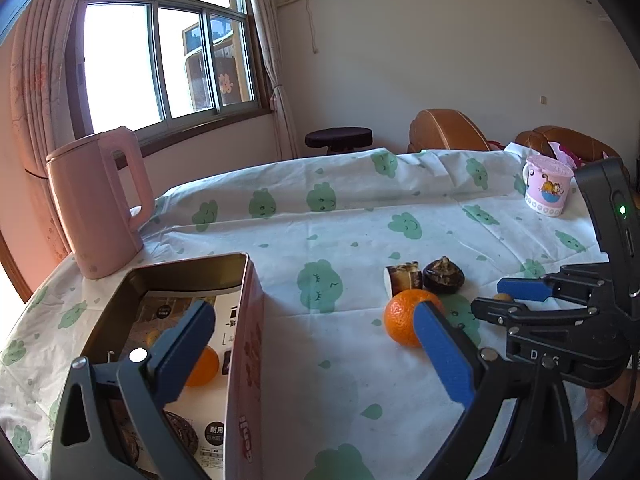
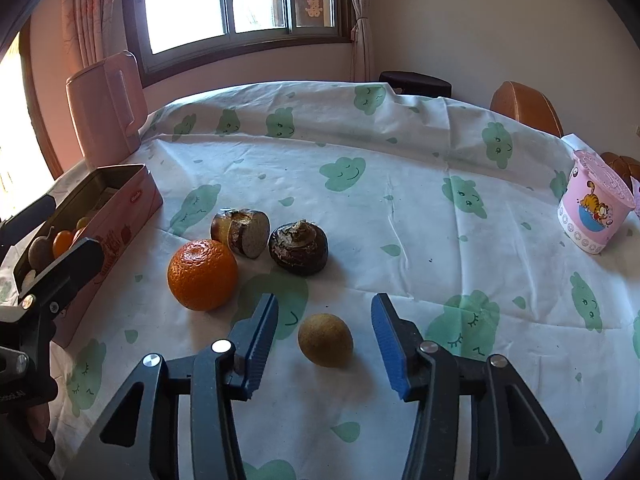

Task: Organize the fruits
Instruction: 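Move the left gripper to an orange while the right approaches a small brown fruit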

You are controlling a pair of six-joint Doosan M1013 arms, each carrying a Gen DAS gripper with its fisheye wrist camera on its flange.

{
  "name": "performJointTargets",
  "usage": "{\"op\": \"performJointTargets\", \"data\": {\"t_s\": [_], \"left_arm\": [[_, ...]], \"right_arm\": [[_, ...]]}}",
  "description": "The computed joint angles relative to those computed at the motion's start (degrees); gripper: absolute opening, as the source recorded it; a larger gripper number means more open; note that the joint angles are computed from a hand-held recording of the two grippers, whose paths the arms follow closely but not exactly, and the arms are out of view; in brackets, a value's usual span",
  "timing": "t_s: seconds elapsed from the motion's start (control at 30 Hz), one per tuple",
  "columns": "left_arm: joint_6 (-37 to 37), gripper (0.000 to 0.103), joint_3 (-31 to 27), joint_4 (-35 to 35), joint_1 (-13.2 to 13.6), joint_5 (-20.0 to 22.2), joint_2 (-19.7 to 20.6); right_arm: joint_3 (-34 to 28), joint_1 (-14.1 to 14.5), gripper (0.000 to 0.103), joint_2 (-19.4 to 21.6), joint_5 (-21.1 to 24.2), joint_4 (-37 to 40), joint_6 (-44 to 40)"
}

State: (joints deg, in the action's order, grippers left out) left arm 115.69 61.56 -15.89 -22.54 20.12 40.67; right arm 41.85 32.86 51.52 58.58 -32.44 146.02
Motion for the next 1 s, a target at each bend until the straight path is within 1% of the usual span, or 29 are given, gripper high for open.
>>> {"op": "performJointTargets", "data": {"t_s": [0.1, 0.13, 0.17, 0.27, 0.4, 0.53, 0.63, 0.73, 0.8, 0.83, 0.87, 0.93, 1.0], "left_arm": [[-0.91, 0.101, -0.79, 0.46, 0.03, 1.38, 0.50], [-0.81, 0.101, -0.94, 0.24, 0.03, 1.70, 0.58], [-0.55, 0.101, -1.02, -0.14, 0.03, 1.79, 0.63], [0.80, 0.101, -1.41, -1.64, -0.09, 2.62, 0.78], [2.93, 0.100, -2.54, -3.51, -0.36, 4.71, 1.33], [4.60, 0.097, -4.46, -5.00, -0.61, 7.98, 2.31], [3.67, 0.096, -5.75, -3.19, -1.03, 9.67, 3.06], [2.82, 0.096, -6.12, -2.65, -1.10, 9.88, 3.25], [2.47, 0.096, -6.70, -1.84, -1.23, 10.71, 3.54], [2.38, 0.096, -7.09, -1.43, -1.31, 11.33, 3.75], [2.49, 0.096, -7.37, -1.44, -1.34, 11.77, 3.89], [2.77, 0.096, -8.41, -1.98, -1.27, 13.20, 4.43], [2.39, 0.096, -9.73, -2.09, -1.17, 15.15, 5.13]], "right_arm": [[-0.74, 0.00, 0.035, 0.40, 0.52, 0.88, -1.47], [-0.70, 0.00, 0.030, 0.37, 0.39, 0.91, -1.52], [-0.48, 0.00, 0.028, 0.23, 0.15, 0.87, -1.31], [0.55, -0.08, 0.028, -0.32, -1.02, 0.77, -0.44], [0.98, 0.16, 0.028, -0.58, -0.93, -0.96, 1.18], [2.81, 0.35, 0.028, -1.56, -1.86, -3.61, 5.03], [3.11, 0.17, 0.028, -1.73, -2.31, -2.93, 5.25], [3.19, 0.11, 0.028, -1.76, -2.51, -2.75, 5.46], [3.99, -0.14, 0.029, -2.16, -3.48, -1.83, 5.96], [4.34, -0.23, 0.032, -2.34, -3.76, -1.47, 6.34], [4.68, -0.27, 0.042, -2.50, -3.88, -1.38, 6.78], [5.38, -0.15, 0.053, -2.89, -3.50, -2.50, 8.78], [7.00, -0.15, 0.053, -3.74, -5.08, -3.10, 10.36]]}}
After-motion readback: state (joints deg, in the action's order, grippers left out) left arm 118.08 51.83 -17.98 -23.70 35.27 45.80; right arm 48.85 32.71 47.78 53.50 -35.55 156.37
